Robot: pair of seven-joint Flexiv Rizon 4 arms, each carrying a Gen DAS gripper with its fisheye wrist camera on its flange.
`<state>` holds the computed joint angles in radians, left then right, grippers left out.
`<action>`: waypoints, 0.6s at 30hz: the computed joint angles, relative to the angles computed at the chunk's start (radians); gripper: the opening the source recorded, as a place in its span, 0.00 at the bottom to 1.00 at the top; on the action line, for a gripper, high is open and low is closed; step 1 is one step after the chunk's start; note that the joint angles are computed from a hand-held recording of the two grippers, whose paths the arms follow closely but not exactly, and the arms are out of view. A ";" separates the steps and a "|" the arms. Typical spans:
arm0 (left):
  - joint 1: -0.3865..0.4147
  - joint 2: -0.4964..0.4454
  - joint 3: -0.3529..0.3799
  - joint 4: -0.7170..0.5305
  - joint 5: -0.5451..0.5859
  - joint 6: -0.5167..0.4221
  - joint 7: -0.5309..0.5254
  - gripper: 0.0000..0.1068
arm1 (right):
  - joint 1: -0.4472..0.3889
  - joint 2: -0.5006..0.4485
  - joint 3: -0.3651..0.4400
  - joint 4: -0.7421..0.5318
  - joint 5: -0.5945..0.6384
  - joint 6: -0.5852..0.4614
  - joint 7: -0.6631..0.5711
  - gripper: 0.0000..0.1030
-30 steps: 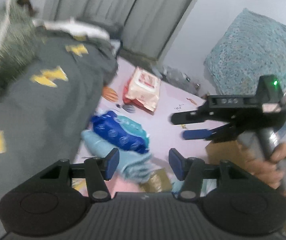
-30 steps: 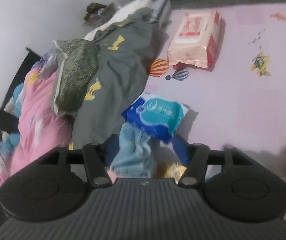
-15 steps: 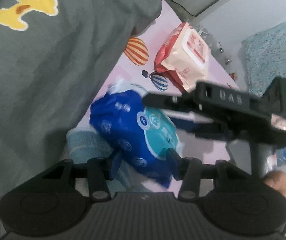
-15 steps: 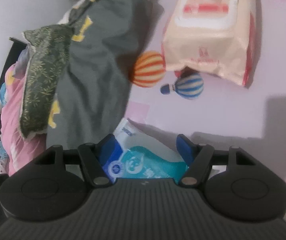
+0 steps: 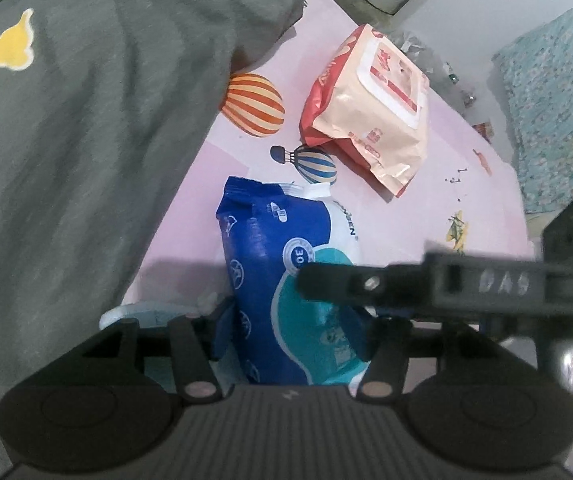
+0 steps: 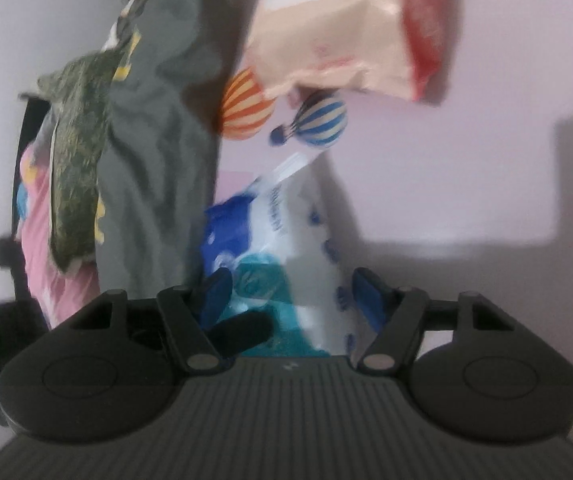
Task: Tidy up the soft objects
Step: 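Carry the diaper pack with the right gripper into the cardboard box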
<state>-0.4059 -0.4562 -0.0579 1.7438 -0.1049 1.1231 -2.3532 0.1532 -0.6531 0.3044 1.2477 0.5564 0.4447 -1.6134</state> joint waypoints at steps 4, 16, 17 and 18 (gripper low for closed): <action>-0.040 0.002 0.037 -0.054 0.081 -0.042 -0.027 0.52 | 0.011 0.036 -0.004 0.043 -0.012 0.056 -0.014 0.56; -0.136 0.120 0.056 -0.146 0.314 -0.102 -0.160 0.54 | -0.082 0.265 0.001 0.166 0.135 0.103 -0.092 0.53; -0.144 0.127 0.048 -0.160 0.332 -0.110 -0.165 0.55 | -0.095 0.293 -0.005 0.180 0.159 0.098 -0.101 0.53; -0.153 0.131 0.036 -0.178 0.347 -0.118 -0.166 0.55 | -0.108 0.325 -0.012 0.199 0.183 0.094 -0.110 0.54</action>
